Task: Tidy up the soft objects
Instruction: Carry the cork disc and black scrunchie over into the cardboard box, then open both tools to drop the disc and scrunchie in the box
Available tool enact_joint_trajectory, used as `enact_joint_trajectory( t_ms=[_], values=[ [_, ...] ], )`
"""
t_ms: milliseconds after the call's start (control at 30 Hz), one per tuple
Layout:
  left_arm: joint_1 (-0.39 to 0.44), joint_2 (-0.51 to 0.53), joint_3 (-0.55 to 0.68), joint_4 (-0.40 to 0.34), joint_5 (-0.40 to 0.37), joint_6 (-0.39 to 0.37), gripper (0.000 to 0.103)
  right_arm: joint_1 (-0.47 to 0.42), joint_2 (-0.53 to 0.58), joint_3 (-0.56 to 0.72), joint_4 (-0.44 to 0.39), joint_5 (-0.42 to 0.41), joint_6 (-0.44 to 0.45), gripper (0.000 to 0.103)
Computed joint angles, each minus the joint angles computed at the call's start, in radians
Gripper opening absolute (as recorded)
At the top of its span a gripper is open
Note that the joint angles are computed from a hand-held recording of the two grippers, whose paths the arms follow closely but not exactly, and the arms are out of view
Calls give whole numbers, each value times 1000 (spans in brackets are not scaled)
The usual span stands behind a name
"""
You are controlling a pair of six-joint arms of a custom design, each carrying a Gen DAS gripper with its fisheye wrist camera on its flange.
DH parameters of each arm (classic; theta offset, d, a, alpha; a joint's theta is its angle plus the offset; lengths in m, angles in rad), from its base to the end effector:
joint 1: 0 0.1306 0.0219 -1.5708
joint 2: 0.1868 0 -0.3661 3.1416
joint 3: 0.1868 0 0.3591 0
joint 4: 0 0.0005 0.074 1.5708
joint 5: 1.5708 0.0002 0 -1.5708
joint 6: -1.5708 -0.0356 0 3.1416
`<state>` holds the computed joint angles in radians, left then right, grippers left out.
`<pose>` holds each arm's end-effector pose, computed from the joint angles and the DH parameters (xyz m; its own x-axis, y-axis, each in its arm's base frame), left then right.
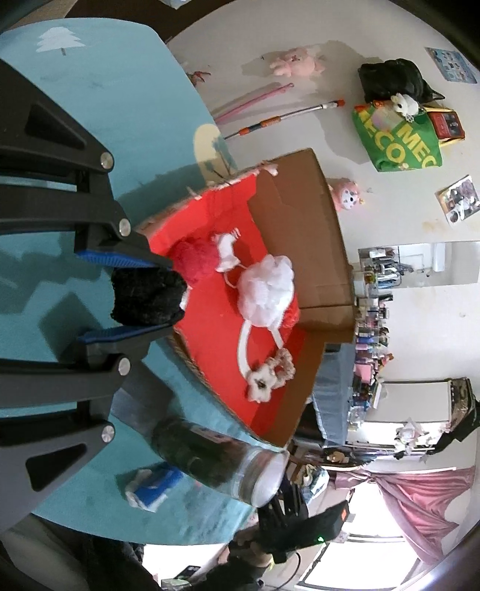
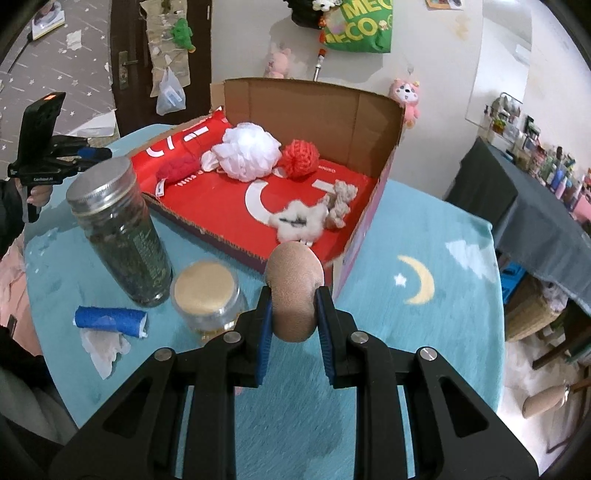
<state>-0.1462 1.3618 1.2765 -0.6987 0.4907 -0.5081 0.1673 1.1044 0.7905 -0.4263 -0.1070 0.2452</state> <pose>0.4388 -0.0821 0.3914 -0.3872 0.4908 -0.7805 0.7406 0.6698 0.0538 0.3377 0.0604 0.2977 -0.5861 -0.3437 -0.7337 -0.3975 0.9111 -0.1094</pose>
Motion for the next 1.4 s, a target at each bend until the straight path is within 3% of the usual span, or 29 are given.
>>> enact_joint_trajectory(
  t_ms=[200, 433, 567, 767, 1000, 1167, 1400],
  values=[
    [-56, 31, 69, -15, -10, 14, 29, 20, 48, 80, -31, -25, 18, 21],
    [-141, 119, 204, -103, -125, 81, 29, 72, 131, 203, -81, -16, 35, 21],
    [-176, 202, 315, -203, -197, 142, 30, 90, 224, 314, -155, 14, 0, 21],
    [-199, 384, 551, -439, -272, 269, 30, 98, 404, 532, -347, 38, -88, 21],
    [-232, 482, 672, -519, -333, 301, 31, 130, 589, 755, -540, 87, -111, 21],
    [-251, 534, 732, -562, -389, 312, 31, 149, 696, 863, -636, 143, -113, 21],
    [-252, 576, 780, -589, -400, 329, 31, 159, 744, 909, -677, 156, -107, 23]
  ],
)
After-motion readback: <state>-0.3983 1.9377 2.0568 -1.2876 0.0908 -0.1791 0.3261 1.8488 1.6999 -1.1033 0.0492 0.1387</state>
